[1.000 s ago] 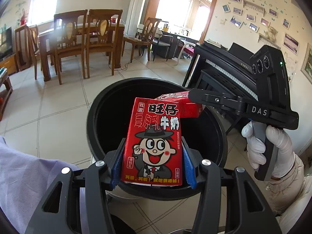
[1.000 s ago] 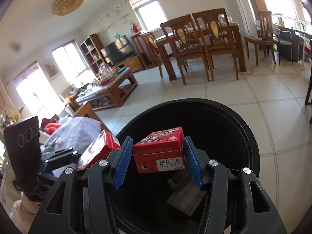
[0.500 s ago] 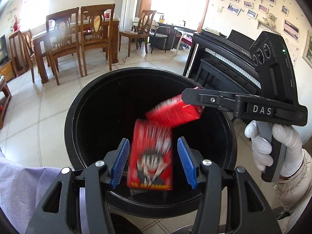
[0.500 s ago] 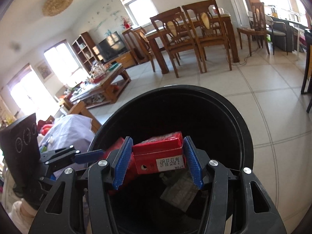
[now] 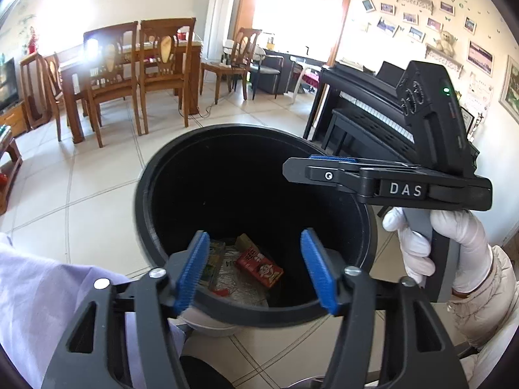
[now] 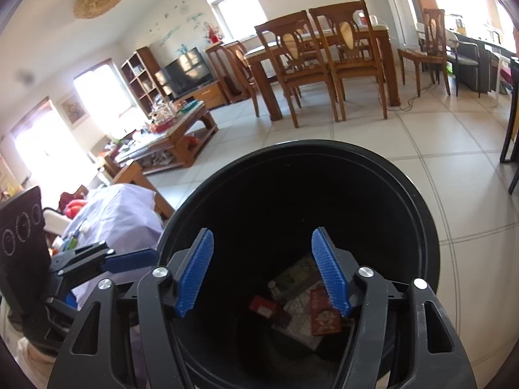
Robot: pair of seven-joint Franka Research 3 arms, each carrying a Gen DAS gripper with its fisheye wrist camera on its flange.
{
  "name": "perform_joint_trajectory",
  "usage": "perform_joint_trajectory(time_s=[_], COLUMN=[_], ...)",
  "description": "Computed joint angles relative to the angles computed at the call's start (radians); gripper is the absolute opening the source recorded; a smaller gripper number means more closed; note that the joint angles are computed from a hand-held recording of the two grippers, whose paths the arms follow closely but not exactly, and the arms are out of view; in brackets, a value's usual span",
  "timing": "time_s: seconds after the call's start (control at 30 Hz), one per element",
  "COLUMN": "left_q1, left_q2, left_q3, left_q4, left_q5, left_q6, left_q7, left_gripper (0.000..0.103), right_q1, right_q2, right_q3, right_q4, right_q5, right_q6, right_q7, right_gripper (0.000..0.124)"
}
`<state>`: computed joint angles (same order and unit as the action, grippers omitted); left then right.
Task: Collect trash
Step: 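Open both tools to drop the red boxes into the bin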
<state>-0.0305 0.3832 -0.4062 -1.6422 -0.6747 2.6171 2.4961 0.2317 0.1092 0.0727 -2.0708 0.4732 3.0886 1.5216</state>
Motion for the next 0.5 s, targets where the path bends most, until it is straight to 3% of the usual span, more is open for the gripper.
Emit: perform_joint_trajectory(time_s=[0.2,0.5], left_q1=[0.052,0.075], left_q2=[-0.082,-0.188], left_q3=[0.007,0.096], left_q4=[-0.093,-0.192], left_q5=[-0.122,-0.302], left_q6=[0.018,0.048], left_q7=[0.071,0.155], left_gripper=[0.062,0.065], right_q1=[0.053,0.158], right_q2=[0.047,0.148], right_q3=[-0.018,-0.036], right_q4=[0.078,0.253], right_q5=[-0.117,-0.277], right_q6=[-0.026,-0.092], right_q7=[0.077,0.179], right_gripper=[0.071,0.071])
